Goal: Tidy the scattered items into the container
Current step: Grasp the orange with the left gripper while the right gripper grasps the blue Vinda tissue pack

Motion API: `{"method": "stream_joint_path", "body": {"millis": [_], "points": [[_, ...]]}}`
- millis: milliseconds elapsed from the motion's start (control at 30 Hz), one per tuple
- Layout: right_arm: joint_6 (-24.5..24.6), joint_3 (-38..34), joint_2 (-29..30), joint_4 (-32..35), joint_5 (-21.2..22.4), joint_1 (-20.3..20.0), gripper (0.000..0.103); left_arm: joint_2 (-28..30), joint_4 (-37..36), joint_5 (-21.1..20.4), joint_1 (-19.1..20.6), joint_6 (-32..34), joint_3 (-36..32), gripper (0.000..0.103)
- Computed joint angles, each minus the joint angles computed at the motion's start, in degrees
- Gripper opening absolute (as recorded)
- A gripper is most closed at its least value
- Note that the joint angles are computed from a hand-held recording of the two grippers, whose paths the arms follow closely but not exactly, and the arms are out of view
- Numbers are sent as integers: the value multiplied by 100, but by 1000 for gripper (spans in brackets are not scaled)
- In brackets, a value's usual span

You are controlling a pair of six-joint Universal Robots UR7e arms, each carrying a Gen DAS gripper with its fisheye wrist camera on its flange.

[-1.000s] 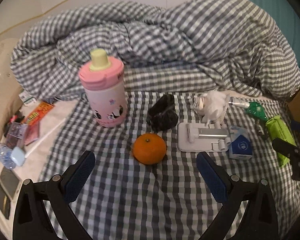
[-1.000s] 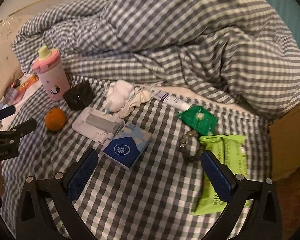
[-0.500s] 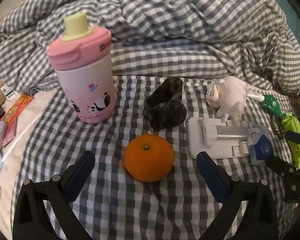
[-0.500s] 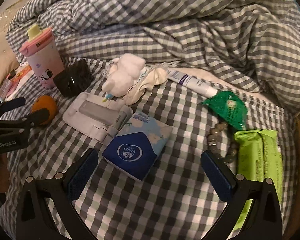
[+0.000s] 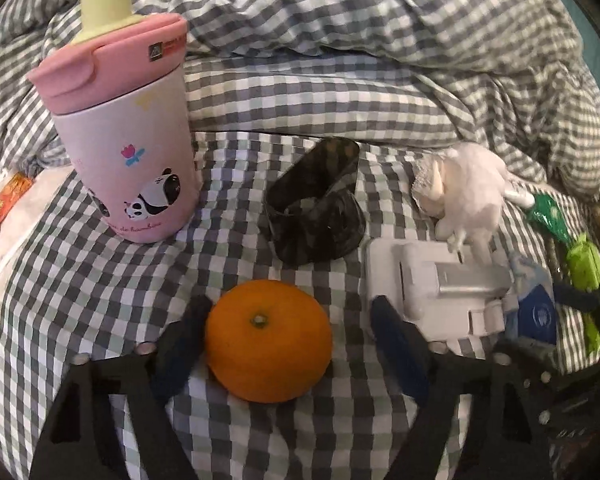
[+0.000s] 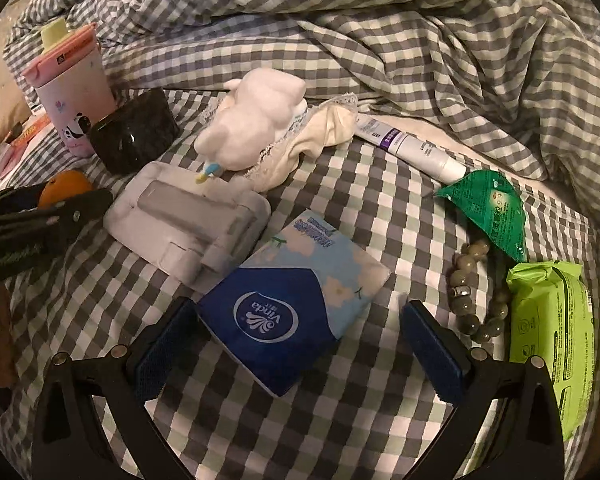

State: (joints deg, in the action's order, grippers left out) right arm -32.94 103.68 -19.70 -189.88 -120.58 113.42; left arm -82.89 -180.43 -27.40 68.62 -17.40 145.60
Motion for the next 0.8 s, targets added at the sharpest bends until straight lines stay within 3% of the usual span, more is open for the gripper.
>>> {"method": "stream_joint_path", "body": {"millis": [167,367,600,800], "points": [[-40,-17,-30,51,74,8,82,-121,-33,-146,98,-44,33,58],[15,26,-86,177,70,73,69,-190,56,-39,6,-138,125,58],[133,239,-339,294,212,34,67,-546,746,121,-232,-674,237,58],[155,602,-756,172,515,75,65,-1204,1987,405,-674,-1651,389,58]]}}
